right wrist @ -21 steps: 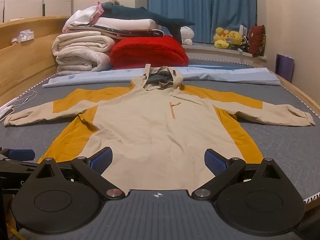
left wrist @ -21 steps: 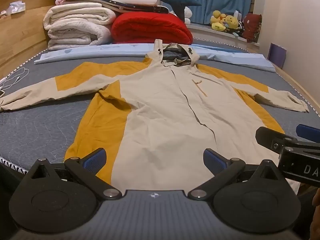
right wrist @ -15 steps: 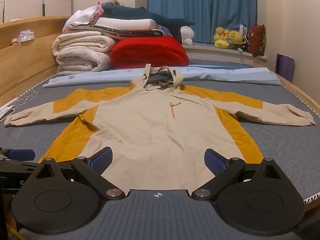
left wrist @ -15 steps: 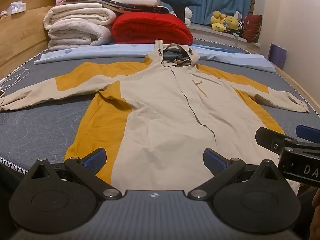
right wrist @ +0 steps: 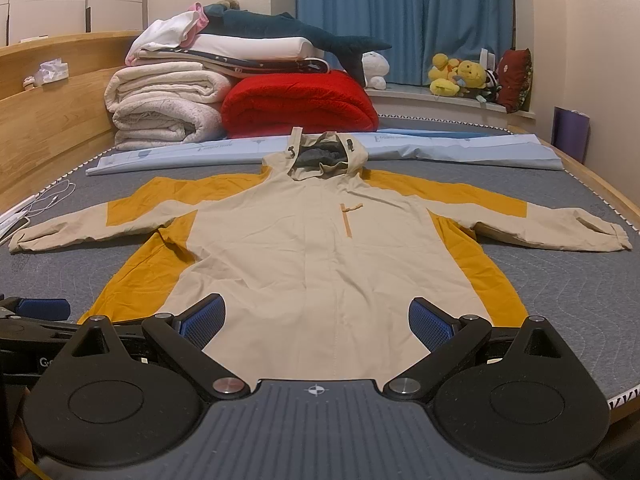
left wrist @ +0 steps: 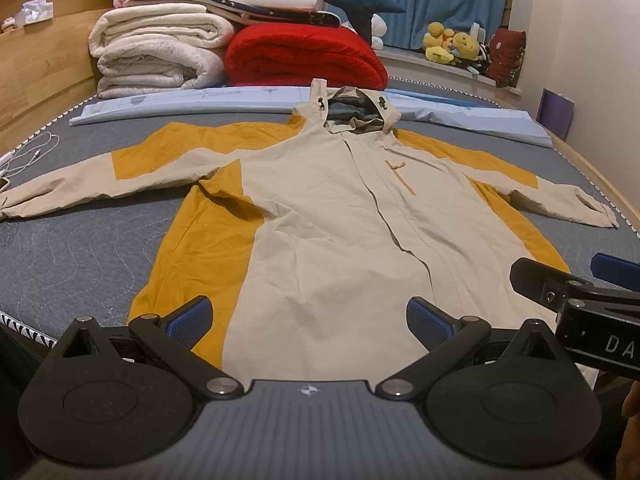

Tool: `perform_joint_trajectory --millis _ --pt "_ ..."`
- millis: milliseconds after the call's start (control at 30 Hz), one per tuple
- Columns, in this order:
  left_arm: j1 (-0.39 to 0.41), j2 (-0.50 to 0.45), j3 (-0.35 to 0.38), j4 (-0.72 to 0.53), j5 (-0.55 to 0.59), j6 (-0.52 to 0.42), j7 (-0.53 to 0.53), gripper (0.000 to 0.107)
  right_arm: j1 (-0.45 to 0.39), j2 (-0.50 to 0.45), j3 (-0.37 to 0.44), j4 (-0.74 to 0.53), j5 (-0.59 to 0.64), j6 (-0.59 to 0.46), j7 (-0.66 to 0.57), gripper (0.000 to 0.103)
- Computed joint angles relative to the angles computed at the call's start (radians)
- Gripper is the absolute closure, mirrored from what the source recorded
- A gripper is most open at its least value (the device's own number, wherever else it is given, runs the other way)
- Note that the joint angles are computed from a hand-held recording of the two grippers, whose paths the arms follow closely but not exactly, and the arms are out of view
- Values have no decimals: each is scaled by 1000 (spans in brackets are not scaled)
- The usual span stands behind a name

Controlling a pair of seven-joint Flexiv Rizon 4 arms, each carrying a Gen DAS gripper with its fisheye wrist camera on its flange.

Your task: Fold large clothes

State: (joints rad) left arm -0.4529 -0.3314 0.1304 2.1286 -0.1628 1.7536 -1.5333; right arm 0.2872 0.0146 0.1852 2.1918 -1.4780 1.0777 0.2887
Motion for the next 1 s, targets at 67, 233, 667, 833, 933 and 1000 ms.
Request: perform_joint_trajectory --millis 67,233,667,833,933,1000 --pt "1 0 0 0 1 0 -1 4 0 0 0 1 -1 1 0 5" --pt "-6 -1 8 -2 4 -5 -3 4 0 2 1 1 2 0 -2 5" --pt "-20 0 28 -9 18 -20 -16 4 0 0 0 0 0 1 -1 5" --pt "-22 0 33 -11 28 -23 -24 4 -1 0 0 0 0 2 -1 5" --pt "-23 -1 35 -13 33 -25 -28 4 0 0 1 -1 3 0 -2 5" --pt "-24 0 37 -13 37 -26 -31 4 -1 0 0 0 0 2 0 5"
